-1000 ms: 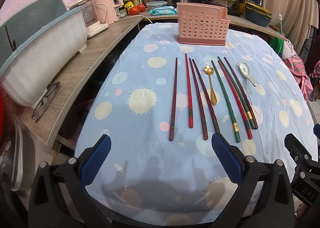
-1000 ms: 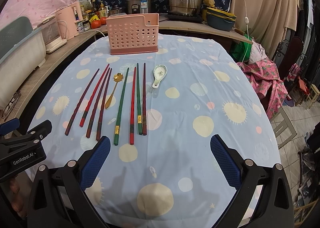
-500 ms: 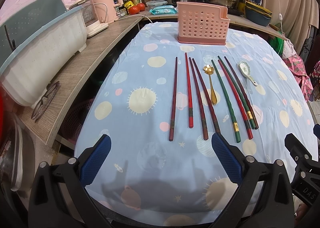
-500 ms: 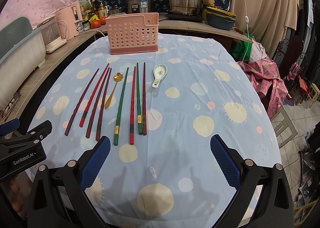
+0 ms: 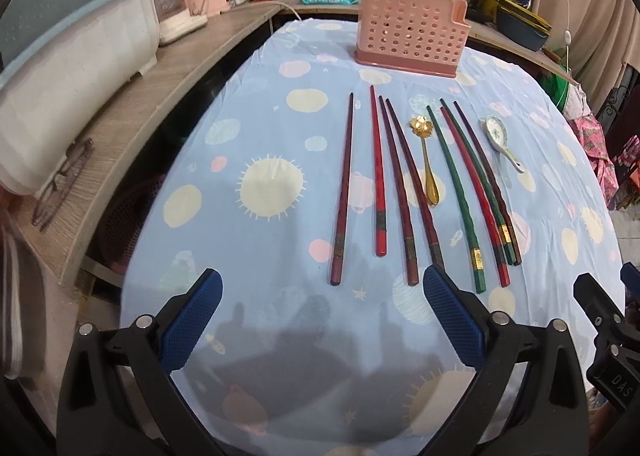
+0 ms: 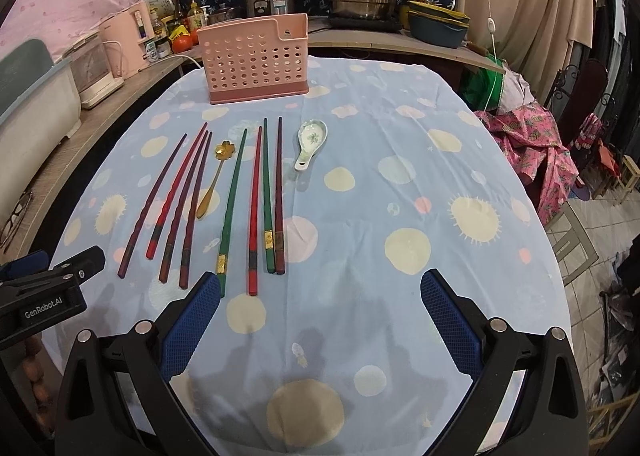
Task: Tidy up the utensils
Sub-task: 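Grasp a dark red chopstick with the left tool while the right tool grasps the white ceramic spoon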
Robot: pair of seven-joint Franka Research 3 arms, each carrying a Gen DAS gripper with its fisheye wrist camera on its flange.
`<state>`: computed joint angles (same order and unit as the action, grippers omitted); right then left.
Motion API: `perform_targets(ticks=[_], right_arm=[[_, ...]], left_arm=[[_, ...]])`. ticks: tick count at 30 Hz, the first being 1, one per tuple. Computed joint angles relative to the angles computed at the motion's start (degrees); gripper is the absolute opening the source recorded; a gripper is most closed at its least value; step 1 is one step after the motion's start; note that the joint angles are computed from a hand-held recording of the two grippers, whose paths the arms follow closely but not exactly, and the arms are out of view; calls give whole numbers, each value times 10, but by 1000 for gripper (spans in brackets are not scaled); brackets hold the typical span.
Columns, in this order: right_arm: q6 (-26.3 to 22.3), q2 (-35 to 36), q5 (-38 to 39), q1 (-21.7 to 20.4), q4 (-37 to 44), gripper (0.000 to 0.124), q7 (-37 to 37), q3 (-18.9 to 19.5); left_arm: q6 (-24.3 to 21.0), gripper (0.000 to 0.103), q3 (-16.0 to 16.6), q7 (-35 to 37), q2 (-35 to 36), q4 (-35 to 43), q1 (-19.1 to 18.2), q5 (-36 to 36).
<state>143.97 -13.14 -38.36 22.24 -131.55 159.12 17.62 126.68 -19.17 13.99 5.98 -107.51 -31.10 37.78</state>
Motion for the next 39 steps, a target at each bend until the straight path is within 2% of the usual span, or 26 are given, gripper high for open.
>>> perform_targets(ticks=[4,10,14,18,20,24,26,32,34,39], right_arm=[[0,15,4,-3,10,96,-8,-8],[0,44,7,-3,31,96,-16,-27],[0,57,7,-1,41,96,-13,-37],[2,70,4,2,52,96,-14,-45],[6,75,5,4,57,96,-16,-50],[14,88,7,6,70,91,-22,-58],[24,98,8,7,80,83,-27,-64],[69,146,62,8,119,56,-70,-92],[92,165,95,7,133,52,-88,-103],[111,210,162,14,168,36,-138,-124]], left_arm=[[45,96,8,23,16,-3,14,-18],[42,94,19,38,39,9,18,-23],[63,79,21,52,36,-8,29,-55],[76,58,22,69,39,-12,35,-73],[79,52,23,73,41,-11,34,-73],[91,24,23,84,42,-12,34,-71],[106,11,23,90,39,-19,37,-79],[123,9,23,99,36,-27,41,-98],[120,9,23,99,38,-25,40,-98],[115,9,25,99,41,-21,38,-94]])
